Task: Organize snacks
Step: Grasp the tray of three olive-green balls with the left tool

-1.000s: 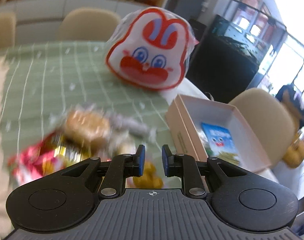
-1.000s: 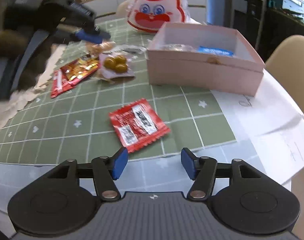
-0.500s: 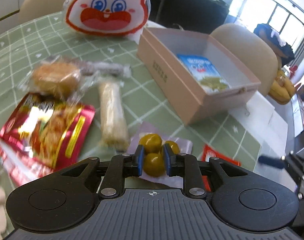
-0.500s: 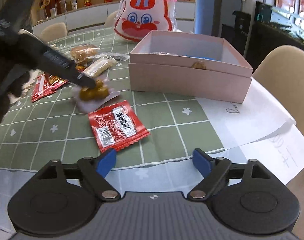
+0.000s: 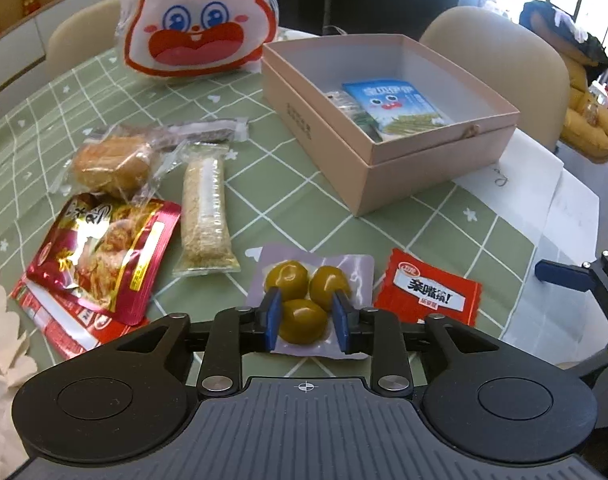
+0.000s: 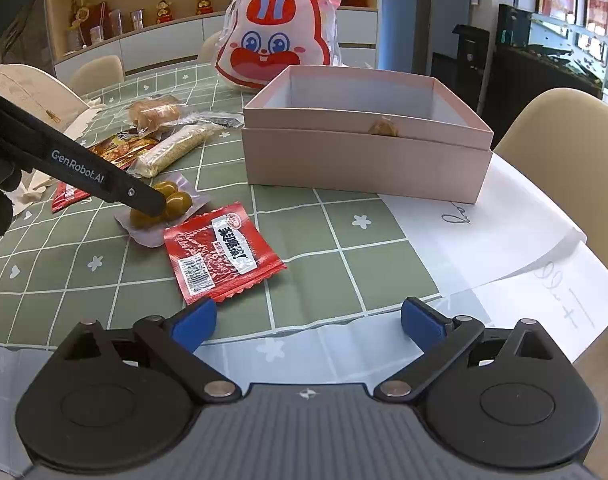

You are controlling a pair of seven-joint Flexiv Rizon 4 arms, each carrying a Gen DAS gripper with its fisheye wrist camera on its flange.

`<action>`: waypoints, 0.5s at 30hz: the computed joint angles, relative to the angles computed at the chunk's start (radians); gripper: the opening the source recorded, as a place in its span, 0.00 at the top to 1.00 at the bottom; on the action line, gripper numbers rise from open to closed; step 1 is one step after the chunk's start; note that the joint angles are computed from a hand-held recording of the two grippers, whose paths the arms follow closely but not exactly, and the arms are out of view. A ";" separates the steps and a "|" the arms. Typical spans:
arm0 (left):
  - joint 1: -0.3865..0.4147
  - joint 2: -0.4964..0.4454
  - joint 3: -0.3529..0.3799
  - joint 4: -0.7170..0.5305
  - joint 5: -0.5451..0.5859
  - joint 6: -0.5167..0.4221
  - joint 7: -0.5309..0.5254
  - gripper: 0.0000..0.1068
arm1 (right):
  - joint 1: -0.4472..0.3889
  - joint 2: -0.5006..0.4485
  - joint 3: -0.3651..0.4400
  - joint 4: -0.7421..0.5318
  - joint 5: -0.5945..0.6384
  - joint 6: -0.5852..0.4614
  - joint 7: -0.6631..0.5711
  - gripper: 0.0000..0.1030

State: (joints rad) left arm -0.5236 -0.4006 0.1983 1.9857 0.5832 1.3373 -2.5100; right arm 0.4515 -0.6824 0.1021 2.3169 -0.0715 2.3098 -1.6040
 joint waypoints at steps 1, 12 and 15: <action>0.000 0.000 0.000 0.000 0.000 -0.002 0.000 0.70 | 0.001 0.000 0.000 0.000 0.002 0.001 0.000 0.04; 0.023 -0.007 -0.015 0.012 -0.032 0.016 0.016 0.67 | 0.004 0.003 -0.002 0.000 0.009 -0.007 0.000 0.02; 0.018 -0.019 -0.003 0.016 -0.039 0.033 0.022 0.64 | -0.002 0.004 0.000 0.000 0.000 -0.012 0.001 0.00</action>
State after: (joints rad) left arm -0.5054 -0.4199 0.1956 2.0016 0.5443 1.3707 -2.4877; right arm 0.4496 -0.6787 0.1026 2.3169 -0.0714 2.2977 -1.6033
